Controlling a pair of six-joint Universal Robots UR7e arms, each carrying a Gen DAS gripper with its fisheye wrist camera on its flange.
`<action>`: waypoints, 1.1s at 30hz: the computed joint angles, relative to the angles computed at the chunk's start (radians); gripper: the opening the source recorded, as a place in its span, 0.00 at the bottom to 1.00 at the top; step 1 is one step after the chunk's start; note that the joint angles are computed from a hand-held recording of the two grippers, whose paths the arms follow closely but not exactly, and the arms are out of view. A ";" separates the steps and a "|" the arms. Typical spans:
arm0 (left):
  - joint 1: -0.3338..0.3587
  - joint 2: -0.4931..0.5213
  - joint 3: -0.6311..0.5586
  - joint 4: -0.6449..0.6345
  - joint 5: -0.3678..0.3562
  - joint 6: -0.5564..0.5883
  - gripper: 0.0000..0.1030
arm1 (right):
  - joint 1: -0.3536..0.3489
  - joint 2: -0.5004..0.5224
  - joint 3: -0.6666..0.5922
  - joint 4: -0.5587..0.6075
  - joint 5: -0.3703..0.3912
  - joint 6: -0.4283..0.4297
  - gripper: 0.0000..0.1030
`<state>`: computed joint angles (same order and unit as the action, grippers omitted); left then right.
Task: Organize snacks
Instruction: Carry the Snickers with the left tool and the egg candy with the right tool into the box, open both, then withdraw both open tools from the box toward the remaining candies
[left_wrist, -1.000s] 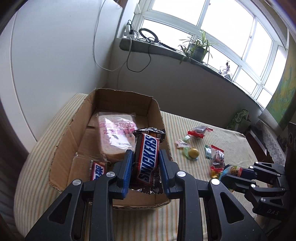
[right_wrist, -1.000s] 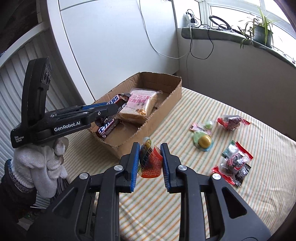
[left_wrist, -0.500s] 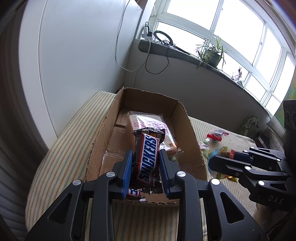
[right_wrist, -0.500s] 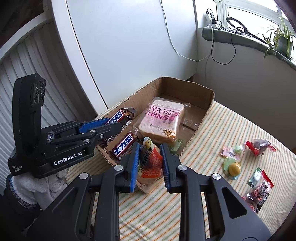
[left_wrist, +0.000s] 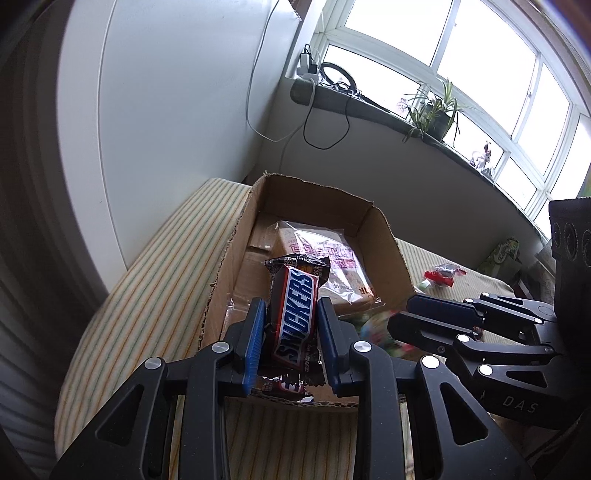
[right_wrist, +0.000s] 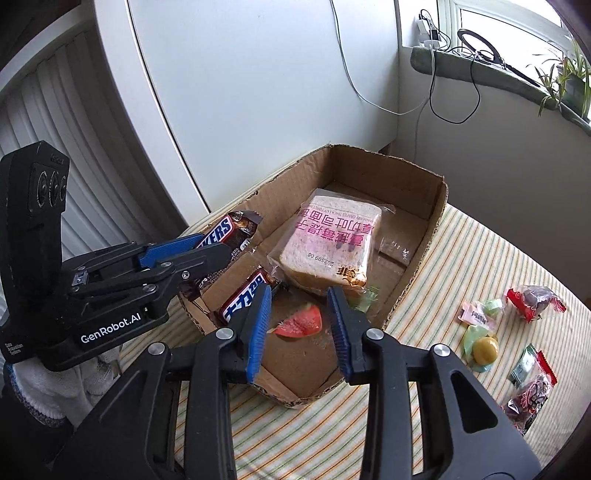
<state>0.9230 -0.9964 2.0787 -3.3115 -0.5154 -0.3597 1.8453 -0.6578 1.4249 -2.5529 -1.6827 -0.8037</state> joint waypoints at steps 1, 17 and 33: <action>-0.002 0.001 0.002 -0.004 0.008 -0.005 0.27 | 0.000 -0.002 0.003 -0.009 -0.001 -0.001 0.47; -0.030 0.016 -0.010 -0.027 0.011 0.004 0.42 | -0.032 -0.076 0.047 -0.052 0.001 0.027 0.65; -0.059 0.105 -0.107 -0.019 -0.072 0.075 0.42 | -0.158 -0.168 0.008 -0.049 -0.062 0.111 0.66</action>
